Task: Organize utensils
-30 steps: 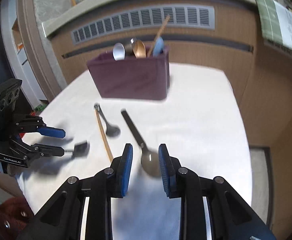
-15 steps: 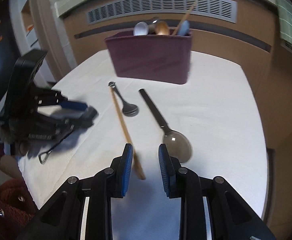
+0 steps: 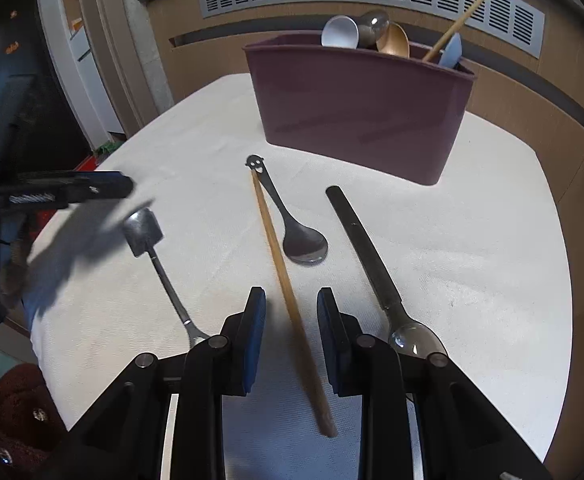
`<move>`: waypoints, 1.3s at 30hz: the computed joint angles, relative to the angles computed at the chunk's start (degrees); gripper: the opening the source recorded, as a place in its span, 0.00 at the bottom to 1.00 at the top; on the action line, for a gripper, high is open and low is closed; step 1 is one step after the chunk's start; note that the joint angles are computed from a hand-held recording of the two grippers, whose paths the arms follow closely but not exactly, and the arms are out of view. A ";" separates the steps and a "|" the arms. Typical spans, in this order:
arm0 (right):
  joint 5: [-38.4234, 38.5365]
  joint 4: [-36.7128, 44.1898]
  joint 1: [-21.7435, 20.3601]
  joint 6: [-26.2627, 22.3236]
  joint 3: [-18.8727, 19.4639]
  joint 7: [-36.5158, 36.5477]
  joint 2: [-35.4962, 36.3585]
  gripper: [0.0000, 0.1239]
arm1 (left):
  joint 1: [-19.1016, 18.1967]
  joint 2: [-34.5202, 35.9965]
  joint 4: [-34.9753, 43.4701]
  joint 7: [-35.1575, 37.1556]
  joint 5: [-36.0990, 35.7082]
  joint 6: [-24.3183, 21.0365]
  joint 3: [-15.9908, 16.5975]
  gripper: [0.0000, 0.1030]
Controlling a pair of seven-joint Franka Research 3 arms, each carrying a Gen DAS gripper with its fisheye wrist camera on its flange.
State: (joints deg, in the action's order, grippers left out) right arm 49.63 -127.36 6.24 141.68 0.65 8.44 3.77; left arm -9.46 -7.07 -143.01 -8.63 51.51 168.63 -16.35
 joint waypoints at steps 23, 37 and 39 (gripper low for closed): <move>3.51 -2.26 -1.84 -1.32 -1.45 -1.97 -1.20 0.20 | -15.41 23.76 27.22 17.49 -4.79 -9.38 8.81 0.43; -0.38 3.05 2.01 1.66 2.11 2.17 3.15 0.04 | -9.28 16.37 16.37 22.93 -9.41 -4.30 5.58 0.44; 0.48 3.77 1.49 1.12 1.82 3.58 3.51 0.04 | -9.18 17.13 16.82 21.72 -10.20 -2.22 5.99 0.44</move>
